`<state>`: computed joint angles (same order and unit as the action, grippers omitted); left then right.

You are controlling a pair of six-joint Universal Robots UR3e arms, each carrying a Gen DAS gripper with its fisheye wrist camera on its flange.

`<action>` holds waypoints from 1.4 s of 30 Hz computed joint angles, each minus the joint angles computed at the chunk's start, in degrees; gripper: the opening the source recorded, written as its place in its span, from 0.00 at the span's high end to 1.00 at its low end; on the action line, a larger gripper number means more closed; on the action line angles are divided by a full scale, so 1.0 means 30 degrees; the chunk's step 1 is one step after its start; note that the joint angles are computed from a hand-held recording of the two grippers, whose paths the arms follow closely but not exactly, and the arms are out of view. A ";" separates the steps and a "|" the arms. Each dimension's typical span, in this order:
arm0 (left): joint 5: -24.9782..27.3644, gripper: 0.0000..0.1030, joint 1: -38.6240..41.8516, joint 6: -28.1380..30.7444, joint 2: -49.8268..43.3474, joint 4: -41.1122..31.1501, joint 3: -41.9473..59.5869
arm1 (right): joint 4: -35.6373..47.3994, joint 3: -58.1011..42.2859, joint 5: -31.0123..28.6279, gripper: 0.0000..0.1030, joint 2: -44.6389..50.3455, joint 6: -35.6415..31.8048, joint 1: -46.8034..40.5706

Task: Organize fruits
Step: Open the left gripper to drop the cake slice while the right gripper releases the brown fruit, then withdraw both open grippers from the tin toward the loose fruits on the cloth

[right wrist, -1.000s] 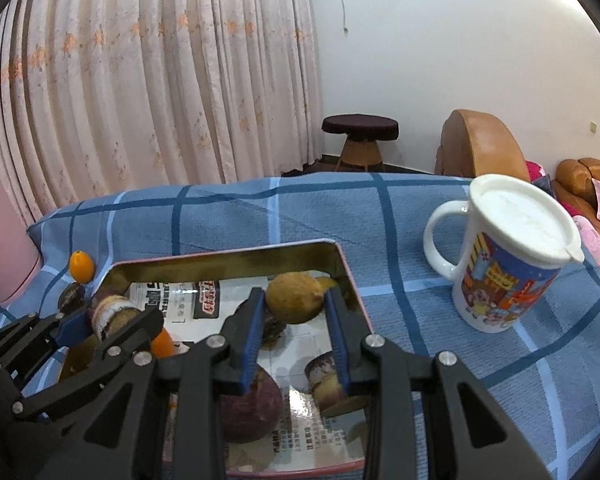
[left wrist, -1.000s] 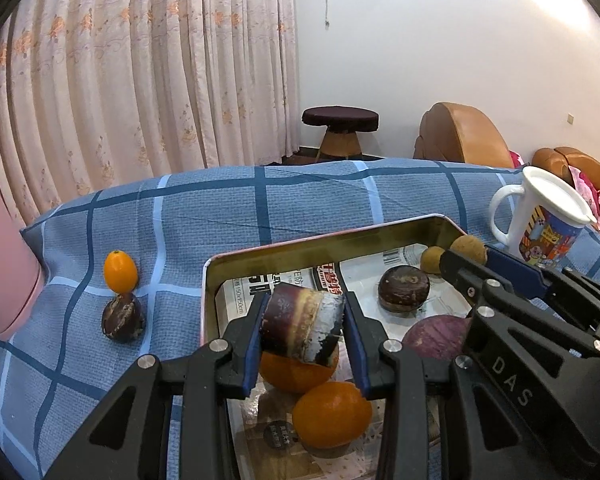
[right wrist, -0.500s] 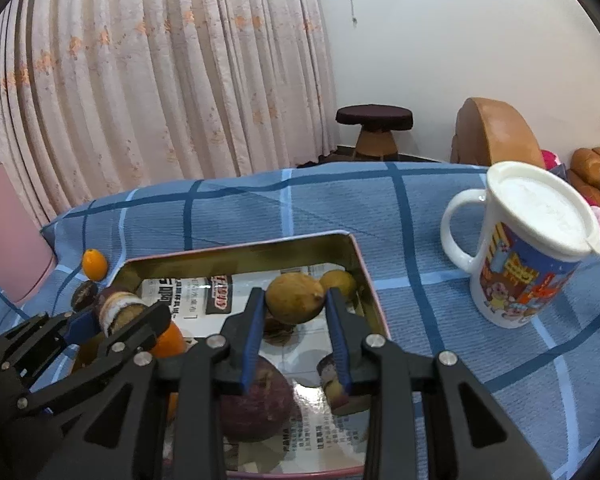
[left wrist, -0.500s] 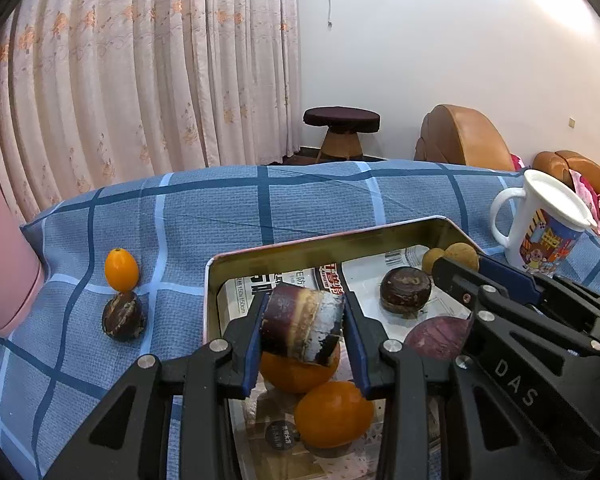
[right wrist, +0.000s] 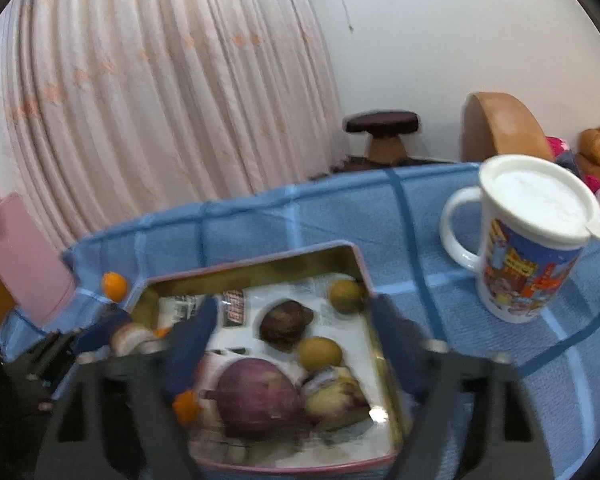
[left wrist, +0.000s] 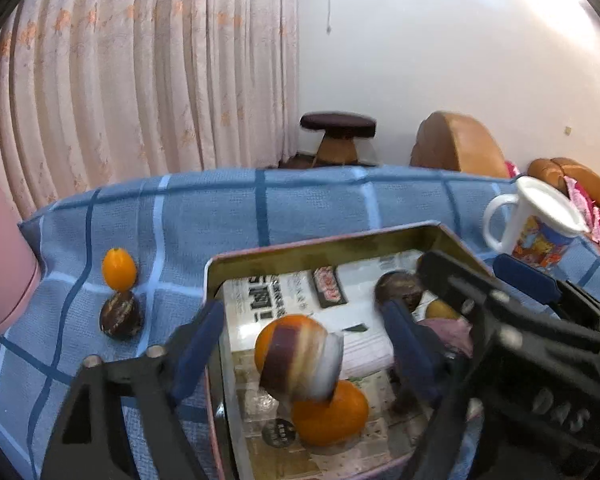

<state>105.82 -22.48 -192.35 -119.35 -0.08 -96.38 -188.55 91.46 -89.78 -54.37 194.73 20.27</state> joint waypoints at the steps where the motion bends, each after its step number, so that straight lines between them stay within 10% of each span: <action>1: 0.0390 0.18 -0.0299 0.0382 -0.0063 0.0739 -0.0142 | -0.0449 0.0013 -0.0750 0.07 0.0048 -0.0266 0.0333; 21: 0.3119 0.18 0.0553 0.0865 0.1139 0.4863 -0.2886 | -0.7049 0.1105 -0.7569 0.00 0.0746 -0.0804 0.2477; 42: 0.3399 0.18 0.2423 0.2750 0.2583 0.8622 -0.7297 | -0.2680 -0.3068 -1.2365 0.00 0.2483 0.1038 0.5271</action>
